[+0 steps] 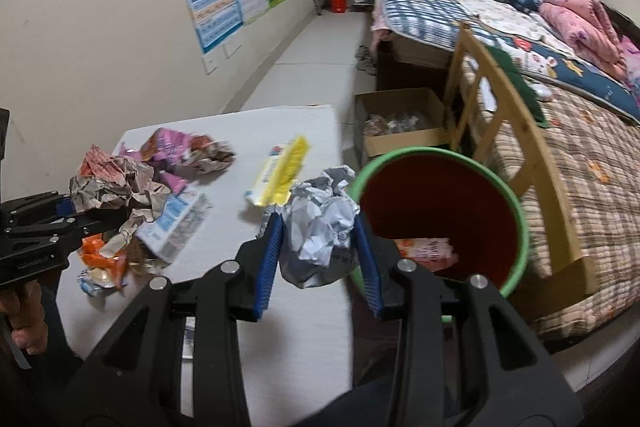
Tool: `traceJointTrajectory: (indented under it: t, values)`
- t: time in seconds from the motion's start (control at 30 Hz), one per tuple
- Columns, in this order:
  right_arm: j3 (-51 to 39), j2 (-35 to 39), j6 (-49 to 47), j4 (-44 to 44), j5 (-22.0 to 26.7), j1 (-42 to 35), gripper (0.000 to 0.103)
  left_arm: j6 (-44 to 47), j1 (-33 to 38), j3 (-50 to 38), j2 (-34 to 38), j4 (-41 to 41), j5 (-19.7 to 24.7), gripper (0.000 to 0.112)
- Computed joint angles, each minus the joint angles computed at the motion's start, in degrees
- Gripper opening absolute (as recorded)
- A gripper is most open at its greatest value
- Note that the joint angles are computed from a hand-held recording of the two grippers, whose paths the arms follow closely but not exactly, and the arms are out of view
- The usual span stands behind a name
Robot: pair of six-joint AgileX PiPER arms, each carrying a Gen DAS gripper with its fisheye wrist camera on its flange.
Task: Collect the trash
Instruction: 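Carry both paper balls over the bin with both grippers, then open both grippers to drop the paper balls into the bin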
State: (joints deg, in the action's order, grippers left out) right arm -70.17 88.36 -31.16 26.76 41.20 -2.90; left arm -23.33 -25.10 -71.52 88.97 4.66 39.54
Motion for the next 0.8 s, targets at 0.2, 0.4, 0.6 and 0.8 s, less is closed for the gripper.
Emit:
traceJointTrajectory:
  t: [0.2,0.4,0.6,0.8]
  values:
    - [-3.0,2.7,-1.7,-0.3,0.5,-5.5,0.036,1.2,-4.0,-10.8,7.7,-0.9,2.9,0.034]
    - [-8.1,7.1,-2.0,-2.6,0.7,-9.6,0.036,4.4,-6.8,-22.7,16.0,-2.7,7.0,0.035]
    - [-12.9,11.7,-2.1,-4.3,1.4,-12.5,0.036,6.3,-9.2,-37.1,26.1,-3.5,12.8,0.035]
    - [-15.8,15.2,-2.5,-5.0,2.6,-14.5,0.036,7.4,-10.6,-50.2,35.4,-4.4,18.6,0.035]
